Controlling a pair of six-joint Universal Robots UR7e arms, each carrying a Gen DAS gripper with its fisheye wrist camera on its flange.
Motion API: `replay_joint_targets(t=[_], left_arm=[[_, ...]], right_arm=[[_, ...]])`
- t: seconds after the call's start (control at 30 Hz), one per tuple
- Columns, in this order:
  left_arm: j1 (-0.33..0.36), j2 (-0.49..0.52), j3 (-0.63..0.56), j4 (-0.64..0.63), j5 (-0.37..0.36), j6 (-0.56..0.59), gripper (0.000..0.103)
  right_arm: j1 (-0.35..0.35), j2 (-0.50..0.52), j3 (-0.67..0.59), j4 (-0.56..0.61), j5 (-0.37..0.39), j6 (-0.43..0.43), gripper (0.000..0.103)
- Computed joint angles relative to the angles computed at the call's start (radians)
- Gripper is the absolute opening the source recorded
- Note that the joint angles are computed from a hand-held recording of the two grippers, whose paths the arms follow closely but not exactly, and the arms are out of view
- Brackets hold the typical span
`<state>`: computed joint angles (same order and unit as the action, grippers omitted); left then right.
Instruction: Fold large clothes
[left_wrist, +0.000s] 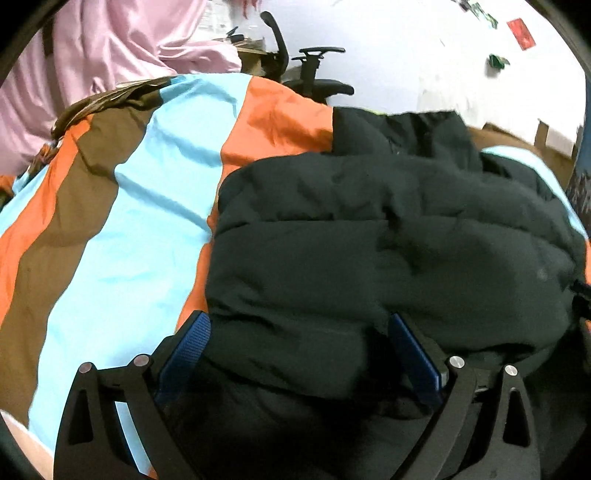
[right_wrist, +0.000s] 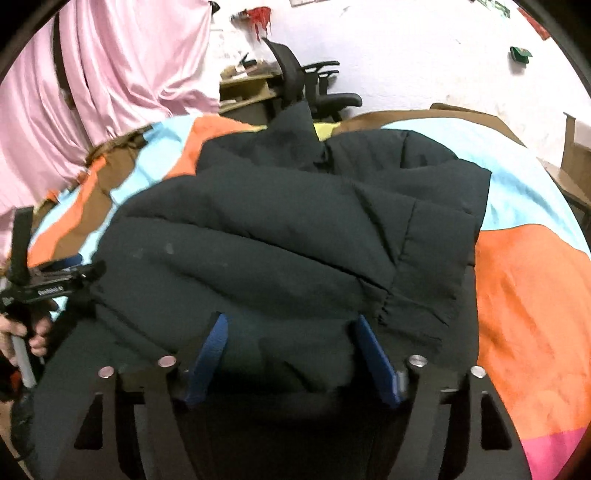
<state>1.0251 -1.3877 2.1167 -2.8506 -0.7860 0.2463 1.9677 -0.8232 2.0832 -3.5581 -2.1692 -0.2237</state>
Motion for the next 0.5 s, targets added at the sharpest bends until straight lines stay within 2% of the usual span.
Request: replay_joint_targets(t=[0.07,0.13,0.27,0.4,0.5], left_arm=[[-0.032,-0.014,0.020,0.009,0.043,-0.065,0.095],[-0.059,-0.035,0.021,0.087,0.072,-0.179,0.095],[-0.110,-0.089,-0.017,0.308,0.062,-0.391,0.095],[-0.171,-0.105,-0.109,0.548,0.098,-0.545,0.095],[-0.210,-0.086,-0.229,0.764,0.111,-0.673,0.095]], right_arm=[[0.001,-0.040,0.000,0.099,0.015,0.038,0.079],[0.004,-0.088,-0.013,0.245,0.017,0.063,0.080],[0.020,-0.177,-0.048,0.500,-0.004,0.066,0.081],[0.033,-0.234,-0.107,0.652,-0.006,0.035,0.082],[0.043,-0.260,-0.181,0.757,0.020,0.078,0.082]])
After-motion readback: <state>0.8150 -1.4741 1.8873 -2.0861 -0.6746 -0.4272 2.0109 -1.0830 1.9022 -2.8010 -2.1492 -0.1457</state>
